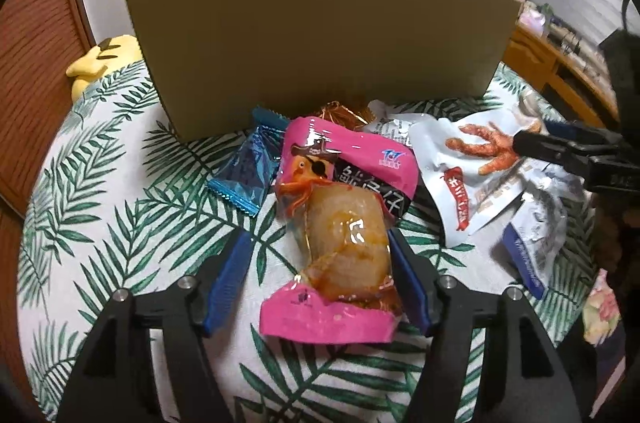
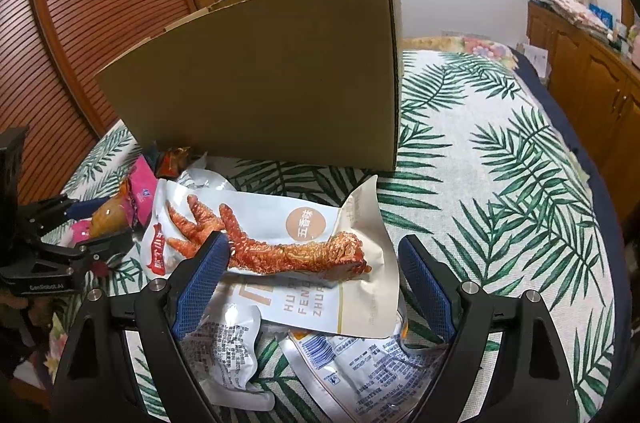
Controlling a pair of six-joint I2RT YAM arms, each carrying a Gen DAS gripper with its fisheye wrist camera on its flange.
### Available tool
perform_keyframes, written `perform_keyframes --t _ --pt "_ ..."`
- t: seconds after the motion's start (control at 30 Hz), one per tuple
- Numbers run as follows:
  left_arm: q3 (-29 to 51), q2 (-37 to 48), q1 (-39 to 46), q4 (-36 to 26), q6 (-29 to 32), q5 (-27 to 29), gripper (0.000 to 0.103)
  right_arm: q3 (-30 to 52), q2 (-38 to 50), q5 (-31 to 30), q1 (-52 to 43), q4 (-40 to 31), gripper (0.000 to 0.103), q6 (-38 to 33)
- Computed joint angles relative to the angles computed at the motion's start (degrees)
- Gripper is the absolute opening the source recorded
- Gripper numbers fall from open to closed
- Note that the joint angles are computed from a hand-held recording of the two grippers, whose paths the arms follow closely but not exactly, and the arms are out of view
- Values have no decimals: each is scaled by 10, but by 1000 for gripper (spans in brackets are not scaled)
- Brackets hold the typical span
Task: Organize snacks
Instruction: 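Grasp the pink egg pack with the left gripper while the right approaches the white pack, then grasp the white chicken-feet pack with the right gripper and lift it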
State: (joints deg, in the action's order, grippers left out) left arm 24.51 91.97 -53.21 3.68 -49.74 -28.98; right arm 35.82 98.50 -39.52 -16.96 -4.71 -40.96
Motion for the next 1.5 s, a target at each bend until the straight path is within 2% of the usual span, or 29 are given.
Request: perform_keyframes --t 0.07,0.27,0.37,0.53,0.8,1.0,1.2,1.5 --pt "-18 -16 2 16 -5 4 54 9 3 -5 -3 -19 88 -10" --pt "-30 -26 -18 9 -29 -14 52 27 4 -4 -4 -64 84 -48" --pt "-36 -29 -25 15 -34 -18 53 43 10 -5 -5 -92 77 -70" --pt "-43 -32 -26 24 -37 -18 53 81 32 -24 -23 -151 55 -88" --pt "-49 -26 -31 41 -35 -26 54 111 44 -47 -34 -215 40 -114" --pt "-53 -25 -37 49 -46 -32 54 133 38 -92 -57 -286 26 -140" --pt "-73 -38 -45 73 -58 -35 52 133 2 -116 -62 -330 18 -154" --pt "-91 -76 -57 65 -79 -56 52 92 -101 -131 -30 -293 11 -91"
